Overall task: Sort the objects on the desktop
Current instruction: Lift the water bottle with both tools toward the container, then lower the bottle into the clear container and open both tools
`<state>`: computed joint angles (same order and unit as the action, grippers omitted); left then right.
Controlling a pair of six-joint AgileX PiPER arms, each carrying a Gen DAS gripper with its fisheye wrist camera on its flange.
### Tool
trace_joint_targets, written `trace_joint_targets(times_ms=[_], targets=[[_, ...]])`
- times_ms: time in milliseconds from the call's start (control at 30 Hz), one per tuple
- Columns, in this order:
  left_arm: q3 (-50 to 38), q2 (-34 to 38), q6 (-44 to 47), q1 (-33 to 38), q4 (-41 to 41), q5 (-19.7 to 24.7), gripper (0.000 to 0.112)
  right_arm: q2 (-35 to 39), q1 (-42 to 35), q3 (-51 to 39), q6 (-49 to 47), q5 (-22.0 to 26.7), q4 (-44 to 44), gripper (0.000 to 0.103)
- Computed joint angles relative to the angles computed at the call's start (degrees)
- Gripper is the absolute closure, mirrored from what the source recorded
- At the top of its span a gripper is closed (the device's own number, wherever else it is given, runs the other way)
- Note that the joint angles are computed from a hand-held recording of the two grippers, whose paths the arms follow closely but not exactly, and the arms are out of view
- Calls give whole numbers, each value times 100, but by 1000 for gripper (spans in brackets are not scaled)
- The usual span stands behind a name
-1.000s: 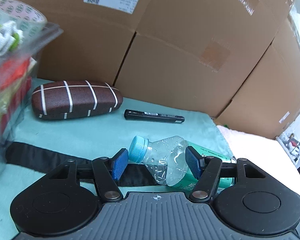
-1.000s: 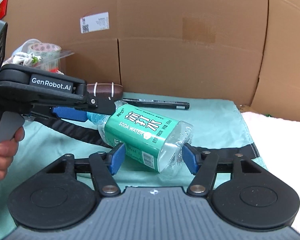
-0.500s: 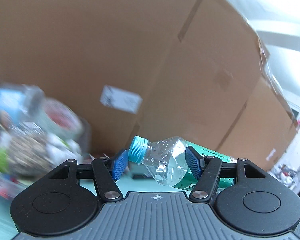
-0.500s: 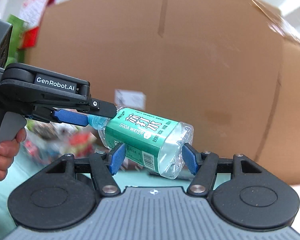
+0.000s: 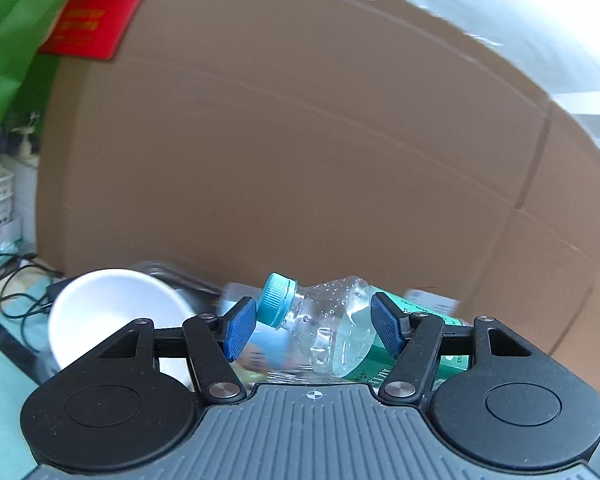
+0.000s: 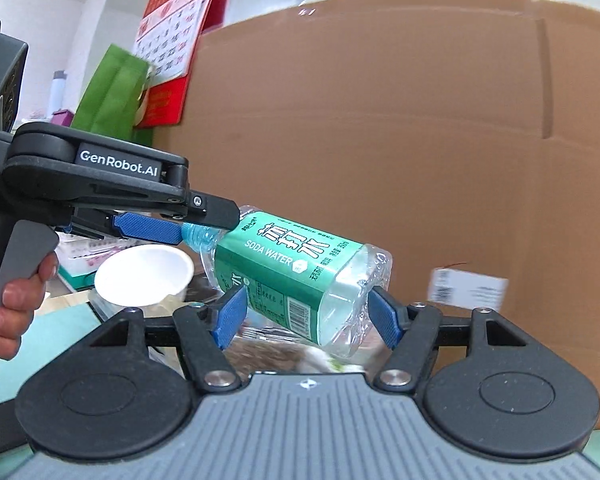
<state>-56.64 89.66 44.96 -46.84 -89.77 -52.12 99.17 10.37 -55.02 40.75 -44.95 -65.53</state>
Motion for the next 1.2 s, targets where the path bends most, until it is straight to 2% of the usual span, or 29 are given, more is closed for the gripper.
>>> trace_joint_targets(times_ms=[267,433,500,733,900,1133,1200], targets=[[382,-95,-535,906,435,913,47,423,608,-439,17,639,130,29],[462,-71,-853,1234,761,1341,36,503,725,-445,-231,781,297,28],[502,-72,-956,1270,882,1361,31,494,784,-388,-524,819,538,21],[741,-174,-1455,1218,1276,1185,22,517,888,-301,-909,914,928,14],[793,-189,-1603,1099,1311,1006,9,522,892,-232,-1287,884,1259,6],[754,-161,-1430,883,1185,944,9,503,868,-152,-1550,823,1519,1],[950,-359,-1393,861,1139,943,9,492,842,-144,-1504,811,1471,1]])
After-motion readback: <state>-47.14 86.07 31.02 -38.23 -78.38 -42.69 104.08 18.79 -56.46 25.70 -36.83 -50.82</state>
